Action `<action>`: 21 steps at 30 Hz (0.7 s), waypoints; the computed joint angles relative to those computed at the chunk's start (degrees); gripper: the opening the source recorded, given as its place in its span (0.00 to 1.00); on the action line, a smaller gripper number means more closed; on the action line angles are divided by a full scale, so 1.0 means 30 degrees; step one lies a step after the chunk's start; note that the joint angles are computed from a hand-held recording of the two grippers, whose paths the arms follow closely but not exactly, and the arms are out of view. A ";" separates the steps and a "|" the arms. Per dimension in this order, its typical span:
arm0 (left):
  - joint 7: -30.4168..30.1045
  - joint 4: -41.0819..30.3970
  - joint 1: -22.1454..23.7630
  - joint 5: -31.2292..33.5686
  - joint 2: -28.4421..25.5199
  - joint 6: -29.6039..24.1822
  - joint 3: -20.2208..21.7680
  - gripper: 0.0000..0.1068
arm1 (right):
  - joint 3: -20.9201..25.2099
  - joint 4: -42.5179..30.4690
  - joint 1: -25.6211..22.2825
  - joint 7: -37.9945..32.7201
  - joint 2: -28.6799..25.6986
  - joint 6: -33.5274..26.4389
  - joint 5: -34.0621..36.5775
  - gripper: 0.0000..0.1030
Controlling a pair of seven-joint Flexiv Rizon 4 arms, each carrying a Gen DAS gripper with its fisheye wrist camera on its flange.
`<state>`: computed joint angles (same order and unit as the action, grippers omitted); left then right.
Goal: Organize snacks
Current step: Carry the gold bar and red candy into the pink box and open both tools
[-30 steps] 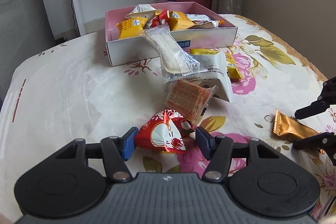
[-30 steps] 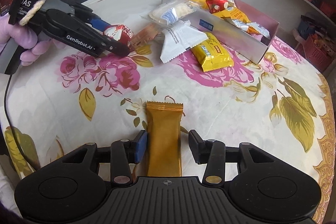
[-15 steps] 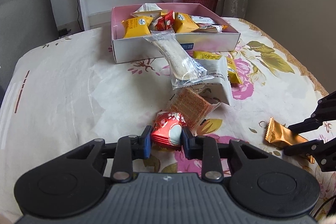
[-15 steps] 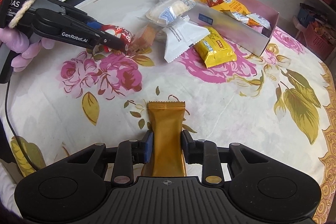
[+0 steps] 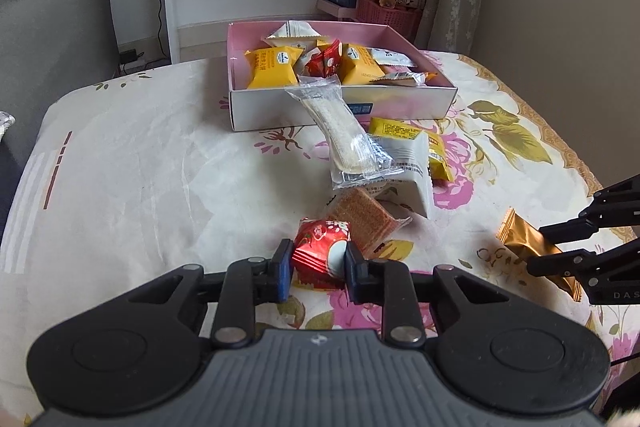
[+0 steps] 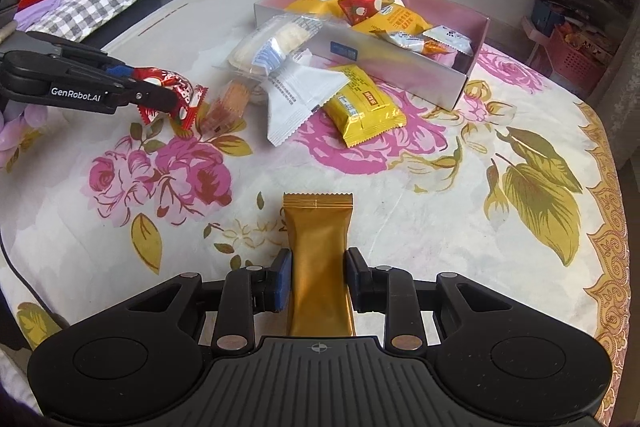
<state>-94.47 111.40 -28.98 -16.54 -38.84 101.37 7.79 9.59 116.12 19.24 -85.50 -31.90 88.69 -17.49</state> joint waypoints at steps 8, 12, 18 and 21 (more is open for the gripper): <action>-0.0434 0.0119 -0.0510 -0.0304 0.0482 -0.0017 0.0586 0.22 | -0.0803 -0.0473 0.0657 0.1142 0.0243 0.0225 0.0200 0.26; -0.0700 -0.0086 -0.0854 -0.0526 0.0528 -0.0170 0.0965 0.22 | -0.1539 -0.0801 0.1232 0.2123 0.0294 0.0286 0.0128 0.26; -0.1318 -0.0681 -0.1204 -0.0613 0.0426 -0.0668 0.1467 0.22 | -0.2463 -0.1464 0.1997 0.3564 0.0202 0.0028 -0.0296 0.26; -0.1688 -0.1111 -0.1314 -0.0553 0.0260 -0.0975 0.1672 0.22 | -0.2676 -0.1828 0.2184 0.4104 0.0073 -0.0062 -0.0541 0.26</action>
